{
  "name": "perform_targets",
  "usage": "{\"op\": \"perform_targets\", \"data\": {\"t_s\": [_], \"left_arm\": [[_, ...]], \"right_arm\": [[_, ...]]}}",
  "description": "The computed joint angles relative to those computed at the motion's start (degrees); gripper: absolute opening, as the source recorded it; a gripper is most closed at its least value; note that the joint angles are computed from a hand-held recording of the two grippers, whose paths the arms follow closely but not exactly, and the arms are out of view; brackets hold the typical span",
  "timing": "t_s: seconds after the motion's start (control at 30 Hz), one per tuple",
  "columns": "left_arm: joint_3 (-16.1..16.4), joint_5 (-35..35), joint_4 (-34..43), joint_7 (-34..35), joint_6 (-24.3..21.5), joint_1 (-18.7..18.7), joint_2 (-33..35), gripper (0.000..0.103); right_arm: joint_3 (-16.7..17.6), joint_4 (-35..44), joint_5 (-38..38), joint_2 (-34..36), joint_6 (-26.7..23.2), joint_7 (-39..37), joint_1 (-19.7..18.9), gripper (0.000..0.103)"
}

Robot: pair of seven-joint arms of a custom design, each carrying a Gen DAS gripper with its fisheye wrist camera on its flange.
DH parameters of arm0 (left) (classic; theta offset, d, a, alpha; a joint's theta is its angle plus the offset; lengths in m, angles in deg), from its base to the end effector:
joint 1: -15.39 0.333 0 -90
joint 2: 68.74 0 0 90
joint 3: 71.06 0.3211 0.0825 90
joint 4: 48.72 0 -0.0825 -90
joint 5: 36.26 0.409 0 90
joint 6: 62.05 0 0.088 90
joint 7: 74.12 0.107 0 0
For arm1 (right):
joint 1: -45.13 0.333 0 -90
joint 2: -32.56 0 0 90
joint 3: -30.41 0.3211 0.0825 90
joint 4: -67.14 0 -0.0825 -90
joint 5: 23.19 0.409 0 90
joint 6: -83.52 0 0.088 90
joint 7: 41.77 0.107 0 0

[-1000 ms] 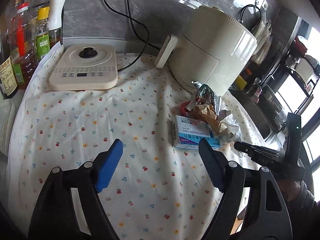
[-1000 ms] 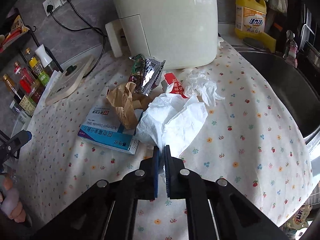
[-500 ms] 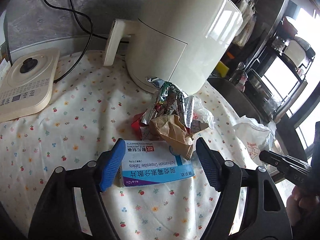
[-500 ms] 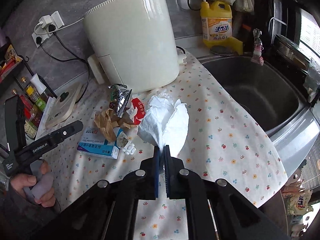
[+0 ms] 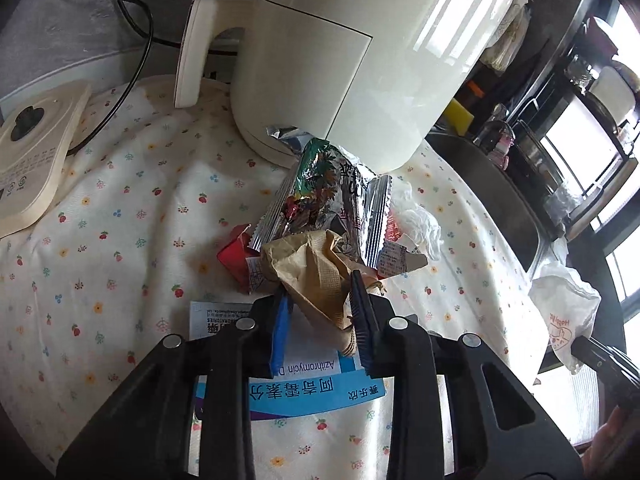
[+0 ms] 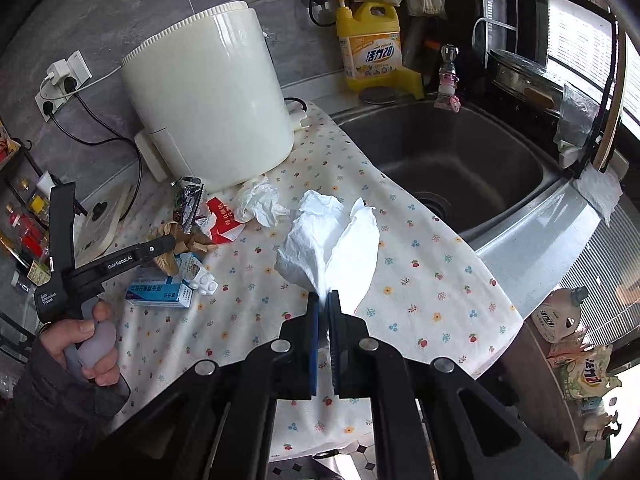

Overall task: Collect trash
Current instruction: 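Grasp the white tissue with the right tool while the left tool grasps the brown paper, then carry the tissue and brown paper down to the white bucket with both tools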

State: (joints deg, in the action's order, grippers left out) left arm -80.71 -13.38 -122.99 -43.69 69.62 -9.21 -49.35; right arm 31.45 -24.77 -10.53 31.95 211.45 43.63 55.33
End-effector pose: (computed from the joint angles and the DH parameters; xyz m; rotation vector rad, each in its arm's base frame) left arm 0.6229 -0.3851 0.6386 -2.1660 1.5848 -0.9422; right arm 0.6110 0.1283 0.6955 -1.9368 1.5867 -0.3452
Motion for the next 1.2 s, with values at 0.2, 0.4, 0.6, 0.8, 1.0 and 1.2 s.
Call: {"op": "perform_targets", "data": {"t_s": [0.2, 0.4, 0.6, 0.8, 1.0, 1.2], "left_arm": [[-0.3, 2.7, -8.4, -4.1, 3.7, 0.6, -7.4, 0.025], [-2.3, 7.6, -16.4, -10.4, 3.2, 2.2, -15.5, 0.025], [-5.7, 10.5, -22.3, -15.5, -0.2, 4.1, -22.3, 0.024], [-10.1, 13.6, -23.8, -20.3, -7.6, 4.2, -26.6, 0.021], [-14.4, 16.3, -24.7, -27.2, -15.1, 3.1, -29.7, 0.021], [-17.6, 17.9, -22.1, -31.0, -21.4, 0.6, -28.8, 0.021]], "right_arm": [[0.5, 0.1, 2.9, -0.1, 0.2, -2.9, 0.7, 0.006], [1.3, 0.4, 6.4, 0.1, -0.2, -6.9, 2.0, 0.006], [1.7, -1.1, 10.6, -1.2, -0.2, -11.2, 3.2, 0.006], [1.0, -4.3, 14.7, -4.0, -2.3, -15.8, 3.8, 0.006], [-0.1, -8.3, 17.7, -7.7, -4.7, -20.4, 4.0, 0.006], [-1.9, -12.9, 19.8, -13.3, -6.5, -24.3, 4.1, 0.006]]}}
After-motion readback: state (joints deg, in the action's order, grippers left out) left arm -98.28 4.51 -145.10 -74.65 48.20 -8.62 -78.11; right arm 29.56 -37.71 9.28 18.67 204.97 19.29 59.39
